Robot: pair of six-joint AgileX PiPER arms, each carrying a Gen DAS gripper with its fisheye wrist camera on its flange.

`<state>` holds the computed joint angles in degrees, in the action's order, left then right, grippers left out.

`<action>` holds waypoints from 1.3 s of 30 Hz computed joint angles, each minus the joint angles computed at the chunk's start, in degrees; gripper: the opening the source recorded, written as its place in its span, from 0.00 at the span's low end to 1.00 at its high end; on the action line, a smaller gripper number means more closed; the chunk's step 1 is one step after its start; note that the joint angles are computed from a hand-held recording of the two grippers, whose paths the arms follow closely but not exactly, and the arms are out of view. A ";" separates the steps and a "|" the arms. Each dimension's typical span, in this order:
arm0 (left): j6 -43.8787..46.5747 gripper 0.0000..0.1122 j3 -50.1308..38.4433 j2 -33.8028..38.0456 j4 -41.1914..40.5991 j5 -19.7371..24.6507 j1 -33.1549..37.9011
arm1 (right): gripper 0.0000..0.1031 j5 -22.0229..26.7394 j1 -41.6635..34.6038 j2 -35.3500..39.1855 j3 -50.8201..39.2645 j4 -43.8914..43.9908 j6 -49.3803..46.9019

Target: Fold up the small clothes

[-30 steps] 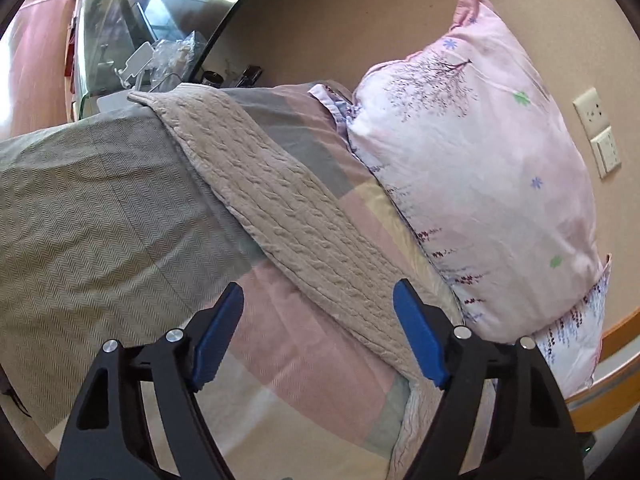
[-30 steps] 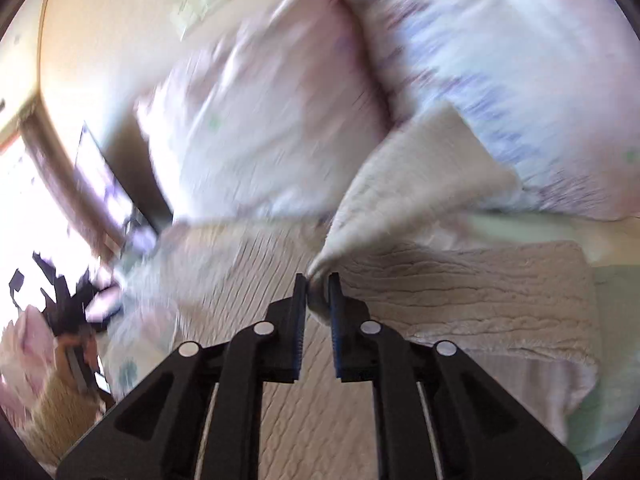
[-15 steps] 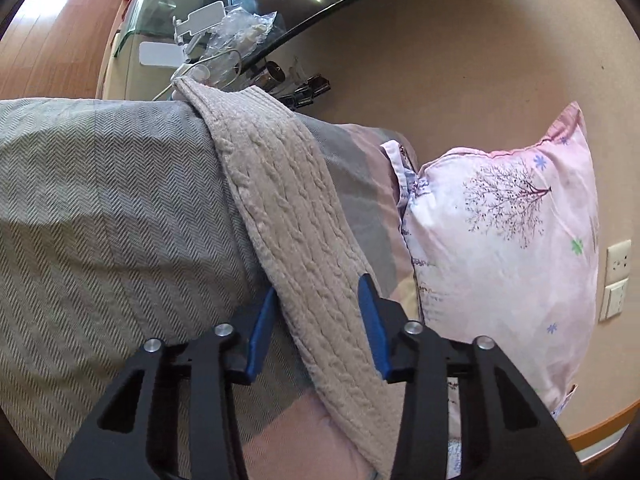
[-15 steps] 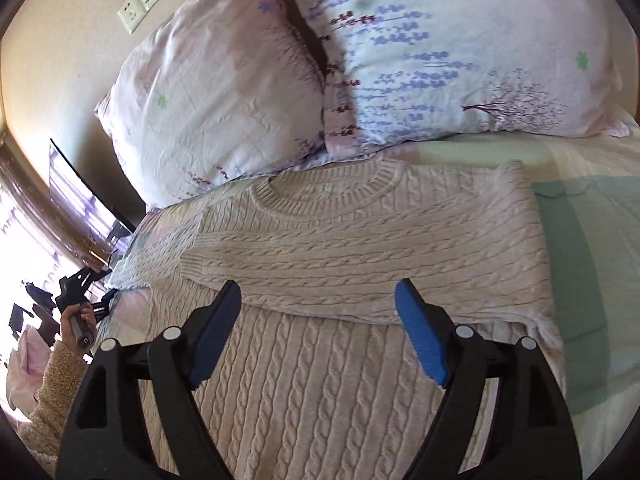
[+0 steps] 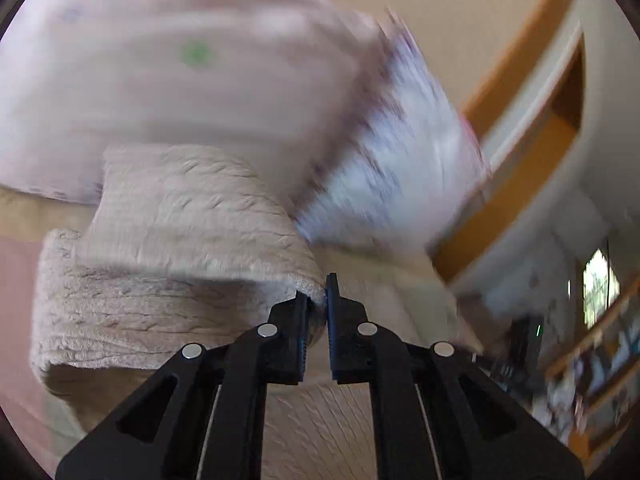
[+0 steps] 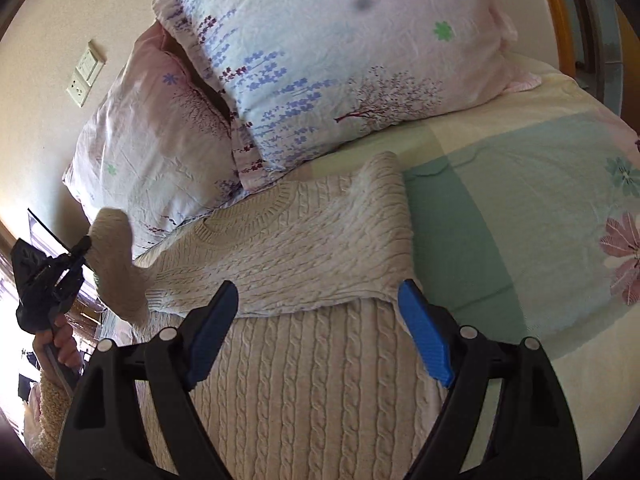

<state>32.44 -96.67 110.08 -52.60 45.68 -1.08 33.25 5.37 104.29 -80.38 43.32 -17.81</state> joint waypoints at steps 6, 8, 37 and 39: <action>4.40 0.34 13.87 -7.62 6.16 -1.85 -4.37 | 0.79 4.12 -5.29 -6.81 10.87 5.20 -8.76; 3.36 0.64 25.33 -16.36 6.51 -6.96 -0.39 | 0.79 7.45 -7.65 -8.74 15.22 8.17 -13.02; 20.59 0.06 47.80 -32.14 -22.63 10.58 22.62 | 0.06 29.99 -16.72 -16.48 26.00 40.24 -38.76; 17.65 0.06 37.33 -26.50 -23.65 3.93 19.72 | 0.06 26.29 -14.96 -10.97 17.22 45.01 -37.77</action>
<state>50.09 -59.33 83.57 -76.24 49.61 18.64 59.54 -9.59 93.32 -63.16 88.33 -55.58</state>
